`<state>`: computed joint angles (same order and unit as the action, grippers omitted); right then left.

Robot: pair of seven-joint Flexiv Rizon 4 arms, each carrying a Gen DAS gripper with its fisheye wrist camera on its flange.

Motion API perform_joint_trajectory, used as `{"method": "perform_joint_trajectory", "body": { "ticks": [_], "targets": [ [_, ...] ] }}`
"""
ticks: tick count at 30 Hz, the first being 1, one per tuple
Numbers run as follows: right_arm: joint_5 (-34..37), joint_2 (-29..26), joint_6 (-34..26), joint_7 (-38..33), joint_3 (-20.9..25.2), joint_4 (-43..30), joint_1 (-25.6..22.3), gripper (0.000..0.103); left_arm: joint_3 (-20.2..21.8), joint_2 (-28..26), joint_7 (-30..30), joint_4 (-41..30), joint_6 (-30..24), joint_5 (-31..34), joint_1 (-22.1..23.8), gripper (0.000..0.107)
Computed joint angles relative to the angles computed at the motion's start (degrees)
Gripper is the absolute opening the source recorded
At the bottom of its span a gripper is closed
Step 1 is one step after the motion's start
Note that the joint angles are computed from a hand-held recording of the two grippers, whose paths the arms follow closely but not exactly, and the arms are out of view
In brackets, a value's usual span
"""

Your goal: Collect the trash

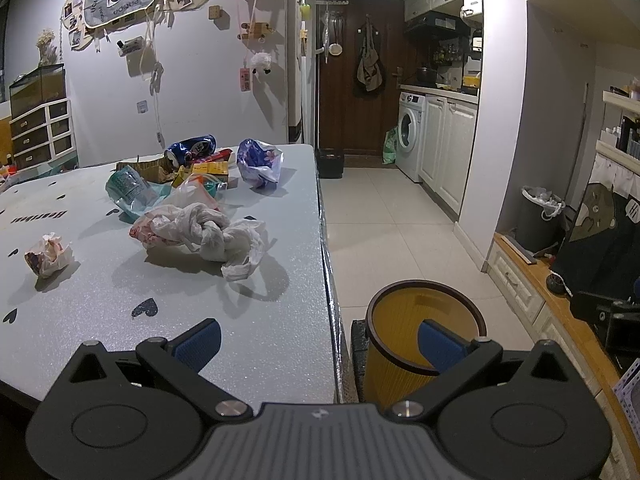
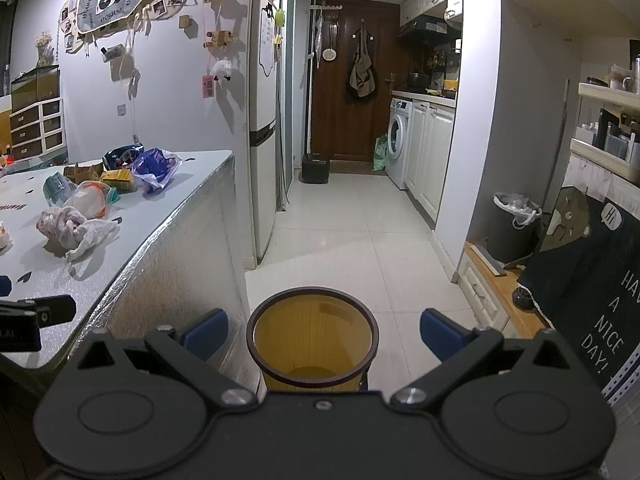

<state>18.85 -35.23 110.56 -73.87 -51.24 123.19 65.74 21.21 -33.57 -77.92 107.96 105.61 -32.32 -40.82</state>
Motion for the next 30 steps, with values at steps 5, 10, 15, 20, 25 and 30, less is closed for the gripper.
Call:
{"method": "perform_joint_trajectory", "body": {
  "ticks": [5,10,15,20,25,30],
  "targets": [
    [-1.1,1.5,1.6,-0.6,4.4,-0.8,-3.8,0.103,1.4,-1.1,0.2,-0.5,1.7,-1.4,-0.4,0.103],
    [-1.4,3.0,5.0,-4.2,12.9,-2.9,-11.1,0.103,1.7,-1.7,1.7,0.1,4.9,-5.7,0.2,0.103],
    [-3.9,3.1,7.6,-6.6,23.7,-6.9,-20.7,0.103,1.3,-1.2,4.0,1.3,7.5,-11.2,1.7,0.103],
    [-11.4,1.6,7.0,-8.3,36.4,-12.9,-32.1,0.103,4.6,-2.3,9.1,1.5,8.8,-20.3,-0.6,0.103],
    [-21.4,-3.8,10.4,-7.4,49.2,-21.1,-43.6,0.103,3.6,-1.8,12.6,2.1,9.4,-27.6,0.5,0.103],
    [-35.1,-9.9,10.8,-1.8,57.8,-29.9,-51.3,0.103,0.0,0.1,14.1,4.1,10.8,-28.5,4.5,0.103]
  ]
}}
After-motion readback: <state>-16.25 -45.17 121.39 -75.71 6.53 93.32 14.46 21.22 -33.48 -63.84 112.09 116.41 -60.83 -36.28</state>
